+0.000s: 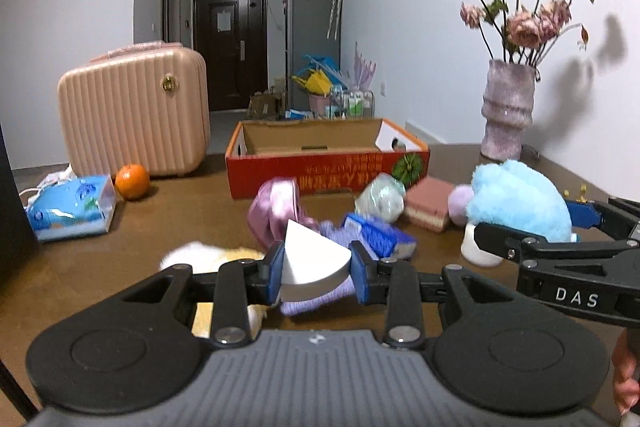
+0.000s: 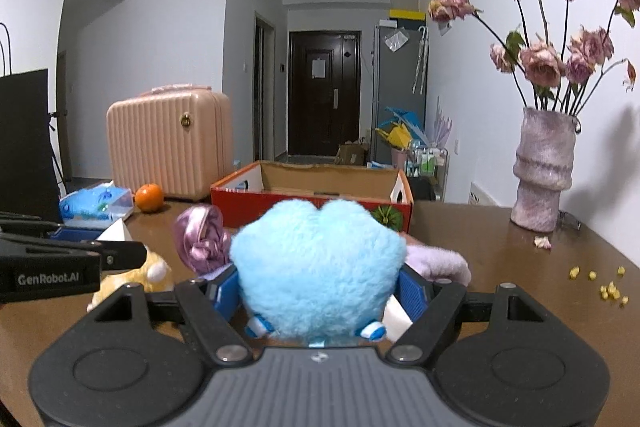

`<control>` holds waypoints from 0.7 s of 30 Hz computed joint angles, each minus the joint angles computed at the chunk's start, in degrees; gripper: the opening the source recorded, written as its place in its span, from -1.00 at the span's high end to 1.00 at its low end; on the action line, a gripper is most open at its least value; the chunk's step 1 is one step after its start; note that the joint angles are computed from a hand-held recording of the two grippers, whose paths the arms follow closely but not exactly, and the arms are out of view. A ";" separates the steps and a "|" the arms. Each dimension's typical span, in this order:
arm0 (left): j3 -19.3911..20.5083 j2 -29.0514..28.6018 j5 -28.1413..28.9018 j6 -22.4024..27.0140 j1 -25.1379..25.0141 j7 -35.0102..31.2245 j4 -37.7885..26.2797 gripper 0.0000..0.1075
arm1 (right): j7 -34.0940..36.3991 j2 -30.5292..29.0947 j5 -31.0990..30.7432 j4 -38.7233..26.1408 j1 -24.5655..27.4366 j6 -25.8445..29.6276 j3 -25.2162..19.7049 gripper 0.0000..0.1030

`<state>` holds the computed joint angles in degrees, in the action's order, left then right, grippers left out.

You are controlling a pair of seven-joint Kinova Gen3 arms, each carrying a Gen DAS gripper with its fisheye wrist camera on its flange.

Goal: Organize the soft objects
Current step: 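Close the left tool on the white sponge wedge and lift it, then carry both items over the cardboard box and open both tools to drop them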

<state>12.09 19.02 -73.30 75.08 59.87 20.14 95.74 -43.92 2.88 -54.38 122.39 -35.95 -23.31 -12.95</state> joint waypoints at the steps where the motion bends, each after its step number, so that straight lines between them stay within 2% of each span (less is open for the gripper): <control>1: -0.14 -0.19 -0.34 0.03 -0.09 0.00 -0.06 0.36 | 0.23 0.05 -0.13 -0.40 -0.07 -0.16 0.00 -0.48; 12: -0.91 -0.61 -3.57 0.27 -2.08 -0.47 -2.13 0.36 | 3.59 2.47 -2.39 -6.14 -1.19 -1.01 1.33 -0.48; 21: -2.26 -0.22 -5.25 -1.62 -4.61 -2.04 -4.08 0.36 | 5.58 5.64 -3.14 -11.17 -2.48 -0.53 3.69 -0.48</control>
<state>9.83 18.80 -78.55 73.46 55.26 18.11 91.66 -38.34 8.52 -57.51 111.22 -38.43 -23.84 -9.26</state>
